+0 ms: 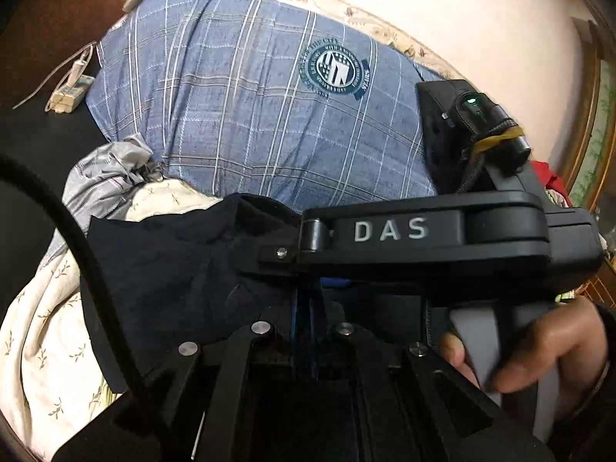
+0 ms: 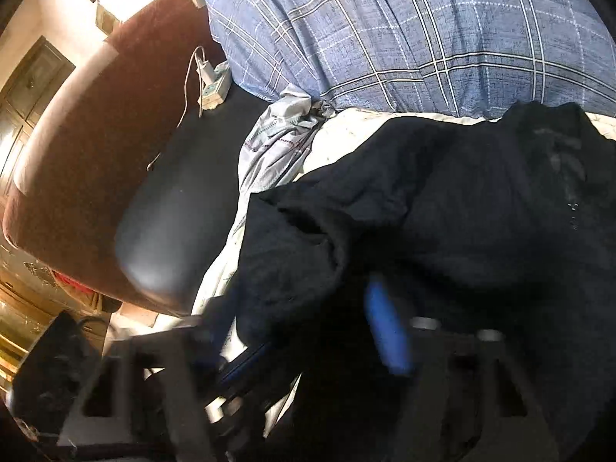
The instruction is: Fold large clothes
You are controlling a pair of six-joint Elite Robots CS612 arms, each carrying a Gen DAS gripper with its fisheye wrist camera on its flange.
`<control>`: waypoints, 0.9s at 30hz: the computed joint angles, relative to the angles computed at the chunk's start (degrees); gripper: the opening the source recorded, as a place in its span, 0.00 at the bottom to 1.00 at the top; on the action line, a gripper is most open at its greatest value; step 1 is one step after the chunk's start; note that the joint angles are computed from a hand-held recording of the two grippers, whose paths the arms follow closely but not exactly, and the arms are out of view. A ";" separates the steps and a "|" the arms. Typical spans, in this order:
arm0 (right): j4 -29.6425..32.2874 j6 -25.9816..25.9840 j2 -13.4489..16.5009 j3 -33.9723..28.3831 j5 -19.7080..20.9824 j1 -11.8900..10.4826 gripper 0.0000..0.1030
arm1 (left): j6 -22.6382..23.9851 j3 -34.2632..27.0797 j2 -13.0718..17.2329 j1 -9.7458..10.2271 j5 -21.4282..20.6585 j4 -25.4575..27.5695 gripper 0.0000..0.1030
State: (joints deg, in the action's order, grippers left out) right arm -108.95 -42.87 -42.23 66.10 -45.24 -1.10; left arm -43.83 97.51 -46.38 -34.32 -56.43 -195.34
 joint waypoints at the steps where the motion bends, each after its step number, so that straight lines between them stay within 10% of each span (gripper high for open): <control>1: 1.76 -0.48 0.57 -0.91 0.93 -0.08 0.31 | -0.10 -0.11 -0.03 0.09 -0.41 0.50 0.03; 4: -1.18 -0.07 0.18 0.18 0.89 -0.43 0.20 | 1.06 -1.25 -0.25 -0.10 -0.13 4.02 0.15; 8: -3.99 1.76 0.22 0.68 3.54 -1.60 0.15 | -0.76 -0.85 -0.43 -0.50 1.35 2.76 0.80; 17: -19.13 10.53 -0.11 2.70 2.99 -4.32 0.14 | -6.01 0.91 -2.43 -0.92 4.96 5.11 0.87; 27: -33.05 20.76 1.75 -0.07 -9.79 -9.41 0.14 | -16.92 0.08 -3.19 0.83 1.83 15.58 0.96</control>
State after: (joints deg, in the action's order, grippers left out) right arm -142.00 -22.11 -40.48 66.03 -55.03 -10.51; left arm -60.75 97.59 -49.57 -33.49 -54.60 -179.76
